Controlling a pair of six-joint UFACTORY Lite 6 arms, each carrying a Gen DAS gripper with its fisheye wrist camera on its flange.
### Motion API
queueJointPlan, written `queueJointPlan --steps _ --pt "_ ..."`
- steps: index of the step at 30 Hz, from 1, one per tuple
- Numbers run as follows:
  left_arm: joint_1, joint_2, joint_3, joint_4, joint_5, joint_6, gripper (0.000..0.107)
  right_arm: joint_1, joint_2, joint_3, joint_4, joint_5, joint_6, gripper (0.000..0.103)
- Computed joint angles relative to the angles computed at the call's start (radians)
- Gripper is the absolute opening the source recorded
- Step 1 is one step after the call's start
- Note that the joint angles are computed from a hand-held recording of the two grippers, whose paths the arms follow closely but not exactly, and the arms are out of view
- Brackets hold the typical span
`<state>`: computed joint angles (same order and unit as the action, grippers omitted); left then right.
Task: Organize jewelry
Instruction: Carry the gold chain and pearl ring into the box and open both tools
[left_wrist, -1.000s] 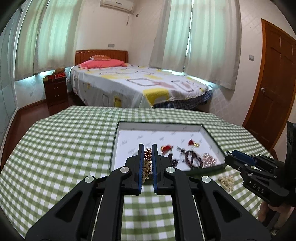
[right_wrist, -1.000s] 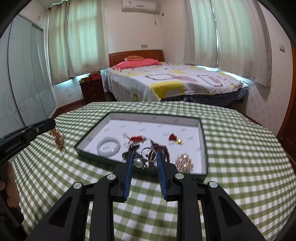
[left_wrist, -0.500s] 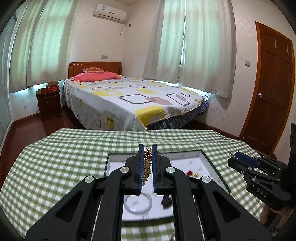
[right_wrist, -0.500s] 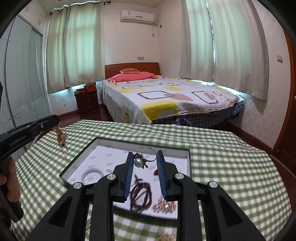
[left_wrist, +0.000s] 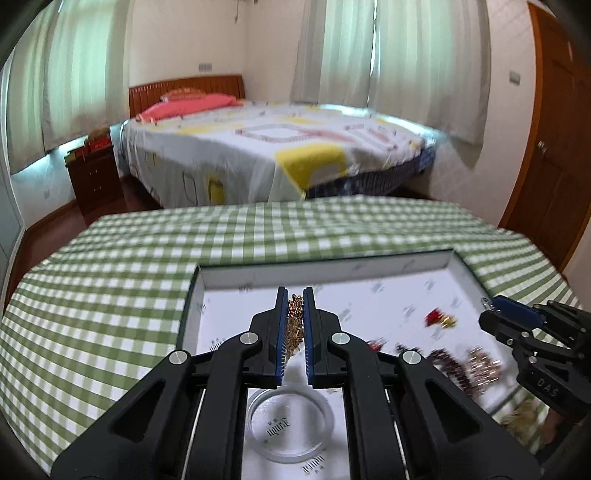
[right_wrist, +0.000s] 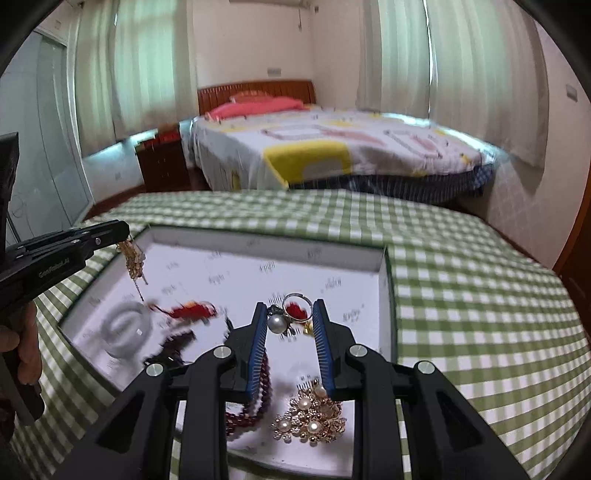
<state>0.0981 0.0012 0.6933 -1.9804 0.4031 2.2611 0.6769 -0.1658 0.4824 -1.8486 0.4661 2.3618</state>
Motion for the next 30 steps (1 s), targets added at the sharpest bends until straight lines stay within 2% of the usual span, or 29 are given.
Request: queueJointPlan --steps 4,8,14,20,25,26,28,30 --pt "-0.028 0.117 0.062 -0.031 -0.038 0.019 0.008 -0.050 0.081 0.026 -0.074 -0.055 0.054 0.026" --pt "-0.040 0.197 0.123 0.038 -0.071 -0.057 0.008 -0.086 0.126 0.051 -0.084 -0.107 0.049 0.026" --pt "-0.059 0.254 0.174 0.155 -0.116 -0.180 0.008 -0.108 0.180 0.084 -0.047 -0.154 0.001 0.026" --pt "-0.050 0.273 0.187 0.215 -0.121 -0.246 0.008 -0.124 0.197 0.087 -0.096 -0.168 0.032 0.027" --pt "-0.046 0.280 0.200 0.260 -0.123 -0.301 0.011 -0.112 0.184 0.079 -0.120 -0.159 0.058 0.036" --pt "-0.044 0.278 0.198 0.265 -0.121 -0.304 0.013 -0.109 0.180 0.078 -0.123 -0.155 0.061 0.039" --pt "-0.036 0.268 0.189 0.269 -0.114 -0.308 0.032 -0.098 0.164 0.070 -0.106 -0.136 0.053 0.043" --pt "-0.023 0.242 0.170 0.237 -0.099 -0.287 0.044 -0.092 0.130 0.055 -0.092 -0.126 0.044 0.043"
